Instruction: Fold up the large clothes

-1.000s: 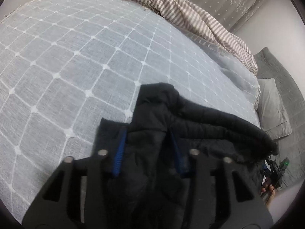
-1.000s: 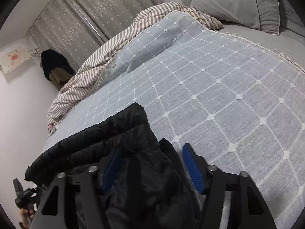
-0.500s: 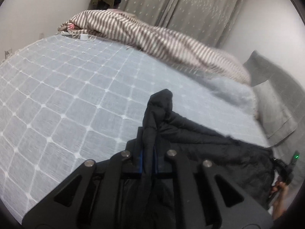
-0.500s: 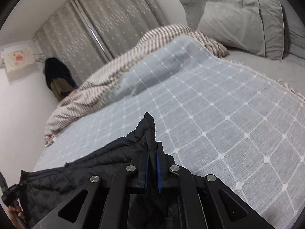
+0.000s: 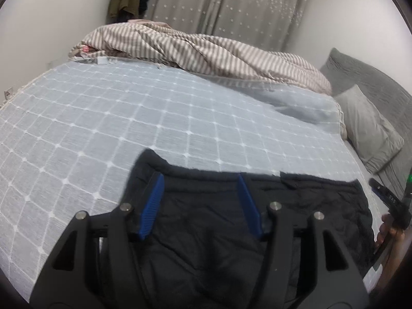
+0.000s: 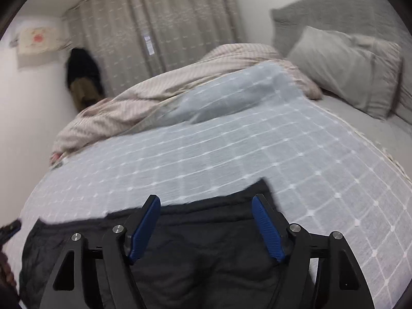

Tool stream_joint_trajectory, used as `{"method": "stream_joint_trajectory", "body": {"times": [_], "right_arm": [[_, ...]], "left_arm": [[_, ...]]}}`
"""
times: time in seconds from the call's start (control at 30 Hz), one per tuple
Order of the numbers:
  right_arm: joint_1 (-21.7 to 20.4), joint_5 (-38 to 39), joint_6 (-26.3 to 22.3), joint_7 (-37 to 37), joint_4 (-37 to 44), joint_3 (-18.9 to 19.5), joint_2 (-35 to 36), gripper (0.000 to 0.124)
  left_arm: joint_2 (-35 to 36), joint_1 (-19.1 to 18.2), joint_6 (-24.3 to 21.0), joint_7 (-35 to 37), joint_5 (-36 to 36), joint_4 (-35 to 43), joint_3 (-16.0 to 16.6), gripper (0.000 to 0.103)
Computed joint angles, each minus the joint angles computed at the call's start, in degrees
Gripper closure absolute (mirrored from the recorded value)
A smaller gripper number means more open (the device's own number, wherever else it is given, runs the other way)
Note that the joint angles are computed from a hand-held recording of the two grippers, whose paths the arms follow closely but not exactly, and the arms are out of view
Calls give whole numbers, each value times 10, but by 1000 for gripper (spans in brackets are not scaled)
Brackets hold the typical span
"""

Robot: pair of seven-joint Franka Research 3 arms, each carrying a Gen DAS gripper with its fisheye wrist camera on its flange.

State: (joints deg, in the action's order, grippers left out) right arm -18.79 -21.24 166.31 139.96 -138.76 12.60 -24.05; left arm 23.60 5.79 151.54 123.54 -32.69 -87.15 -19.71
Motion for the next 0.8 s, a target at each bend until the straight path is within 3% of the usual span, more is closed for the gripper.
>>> {"method": "stream_joint_trajectory", "body": {"times": [0.1,0.27,0.33,0.4,0.5,0.6,0.7,0.8], "right_arm": [[57,32,-23,-64,7,-28,22,49],[63,41,-97,-55,-19,-48,12,49],[61,74,-84,-27,-56,-69,-19,49],[75,130,-26,-25,-100,-101,-52,49],[50,150,1,-14,-128,-72,-87,49],[43,172,7,-19,-127,-51,-97,49],[57,193,4,-46,-114,-50,-98,49],[43,183,-12,-57,-103,-24,-102,44]], "left_arm": [[20,-15,-32,-57,42,13,26,43],[33,-18,-55,-182,132,10,76,43],[18,-5,-53,-212,147,-13,82,43],[-7,26,-46,-199,112,-45,62,43],[-59,49,-37,-161,61,-99,47,40],[-106,56,-32,-106,-4,-147,45,19],[-136,48,-43,-82,-37,-171,61,16],[-165,35,-57,-78,-56,-194,83,8]]}}
